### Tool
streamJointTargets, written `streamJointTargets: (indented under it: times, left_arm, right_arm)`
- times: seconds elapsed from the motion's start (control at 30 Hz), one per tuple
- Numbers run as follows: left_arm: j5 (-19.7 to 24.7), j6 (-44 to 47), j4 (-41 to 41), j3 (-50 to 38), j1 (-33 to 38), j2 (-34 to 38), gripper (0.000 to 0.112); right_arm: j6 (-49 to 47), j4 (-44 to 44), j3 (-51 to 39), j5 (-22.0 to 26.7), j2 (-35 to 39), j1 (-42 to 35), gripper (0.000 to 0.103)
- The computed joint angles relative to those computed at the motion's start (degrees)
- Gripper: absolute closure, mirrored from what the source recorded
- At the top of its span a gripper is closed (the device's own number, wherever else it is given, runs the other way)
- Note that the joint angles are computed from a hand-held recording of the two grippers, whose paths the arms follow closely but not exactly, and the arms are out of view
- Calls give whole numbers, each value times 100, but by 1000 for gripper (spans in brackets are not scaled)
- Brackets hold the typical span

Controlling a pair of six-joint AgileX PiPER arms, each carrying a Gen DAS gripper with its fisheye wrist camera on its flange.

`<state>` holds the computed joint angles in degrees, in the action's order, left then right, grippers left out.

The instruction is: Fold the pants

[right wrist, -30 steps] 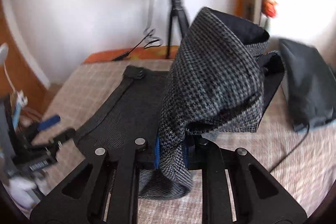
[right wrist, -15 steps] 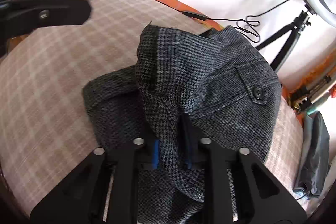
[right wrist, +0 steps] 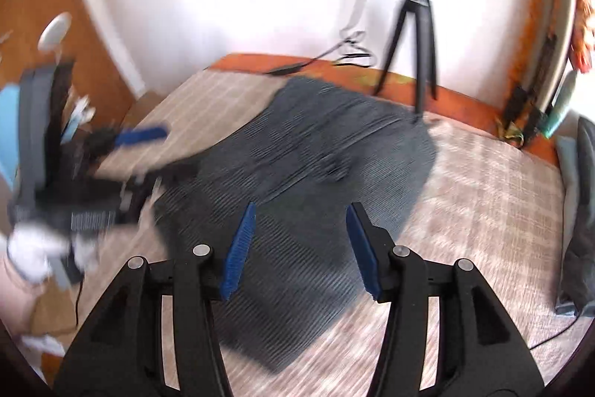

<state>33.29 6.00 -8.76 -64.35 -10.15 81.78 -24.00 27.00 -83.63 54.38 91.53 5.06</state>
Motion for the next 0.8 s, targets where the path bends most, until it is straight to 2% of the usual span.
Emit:
streamJointTargets:
  times: [0.17, 0.23, 0.4, 0.5, 0.6, 0.67, 0.8]
  left_arm:
    - [-27, -499, 578, 46, -165, 336, 36]
    - [-9, -628, 770, 135, -124, 426, 36]
    - [55, 229, -149, 362, 385, 434, 35]
    - [187, 653, -790, 424, 681, 288, 35]
    - [629, 1122, -1589, 437, 1081, 66, 35]
    - [979, 1354, -1931, 487, 1277, -126, 35]
    - [1640, 1134, -2184, 494, 1549, -279, 35]
  right_arm:
    - [599, -202, -1373, 191, 1445, -11, 44]
    - [1012, -463, -1656, 214, 1848, -13, 42]
    - [978, -245, -1612, 176, 1935, -215, 40]
    - [835, -44, -1299, 203, 1688, -426, 30]
    - [489, 539, -1073, 437, 1651, -760, 23]
    - [370, 980, -1158, 703, 1873, -984, 23]
    - [98, 1545, -899, 930, 1895, -1251, 23]
